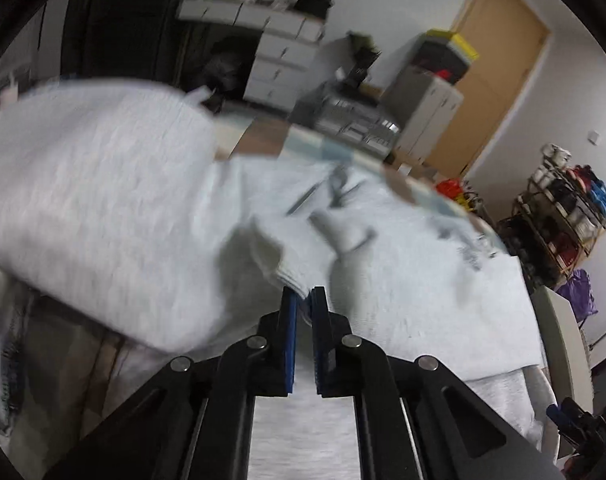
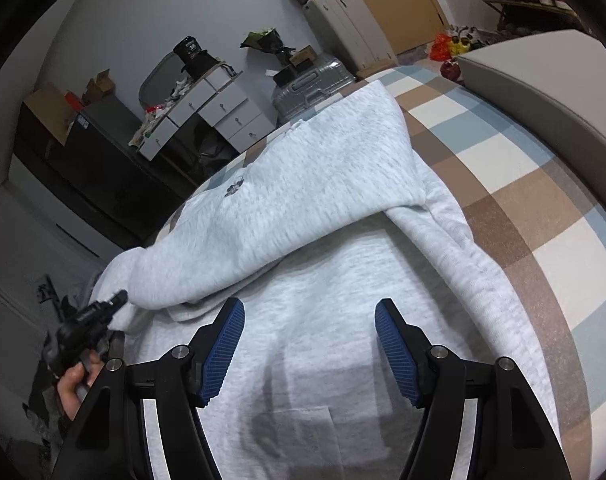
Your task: Fold large clothes
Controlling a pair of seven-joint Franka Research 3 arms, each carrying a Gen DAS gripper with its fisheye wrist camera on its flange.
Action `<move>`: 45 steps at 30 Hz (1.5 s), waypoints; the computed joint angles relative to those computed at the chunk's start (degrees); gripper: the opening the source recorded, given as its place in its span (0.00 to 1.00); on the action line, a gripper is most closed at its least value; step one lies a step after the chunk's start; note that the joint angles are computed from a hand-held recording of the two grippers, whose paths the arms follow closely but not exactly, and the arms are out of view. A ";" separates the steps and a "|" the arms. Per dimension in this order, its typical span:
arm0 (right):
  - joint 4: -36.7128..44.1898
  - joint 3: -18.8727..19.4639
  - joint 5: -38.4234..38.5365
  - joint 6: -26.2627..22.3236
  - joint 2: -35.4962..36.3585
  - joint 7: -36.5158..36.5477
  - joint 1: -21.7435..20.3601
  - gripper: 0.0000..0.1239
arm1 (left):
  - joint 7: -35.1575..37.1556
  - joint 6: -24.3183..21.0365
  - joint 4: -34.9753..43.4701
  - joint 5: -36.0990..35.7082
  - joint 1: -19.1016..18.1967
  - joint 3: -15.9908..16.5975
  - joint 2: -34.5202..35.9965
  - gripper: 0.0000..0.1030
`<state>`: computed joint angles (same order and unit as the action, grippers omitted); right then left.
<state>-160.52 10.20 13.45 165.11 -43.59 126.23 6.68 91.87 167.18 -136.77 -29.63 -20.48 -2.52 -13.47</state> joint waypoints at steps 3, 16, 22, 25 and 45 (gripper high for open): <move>0.88 0.74 -1.18 -1.20 -0.21 0.12 -1.19 0.55 | 6.00 -1.63 -1.68 -6.29 -2.80 2.83 -2.15 0.02; 0.46 1.60 -1.78 -1.92 -1.99 2.55 -1.05 0.57 | 19.11 -10.55 1.62 -22.03 -3.37 4.10 -1.76 0.51; -0.26 2.40 -1.89 -1.24 -2.68 4.23 -1.32 0.58 | 19.81 -14.51 6.55 -26.58 -0.35 0.95 2.62 0.51; -0.47 2.29 -1.80 -1.18 -2.56 4.76 -1.00 0.58 | 16.78 -9.22 5.74 -25.43 1.42 -2.48 2.05 0.12; 3.78 -0.49 -4.21 1.59 3.30 -0.57 -2.50 0.58 | -9.00 -1.05 -5.60 20.19 11.35 -13.27 -10.28 0.38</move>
<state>-156.74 9.71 9.23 166.70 -40.29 125.66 4.19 82.87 166.13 -142.37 -9.43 -9.13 -15.79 -23.75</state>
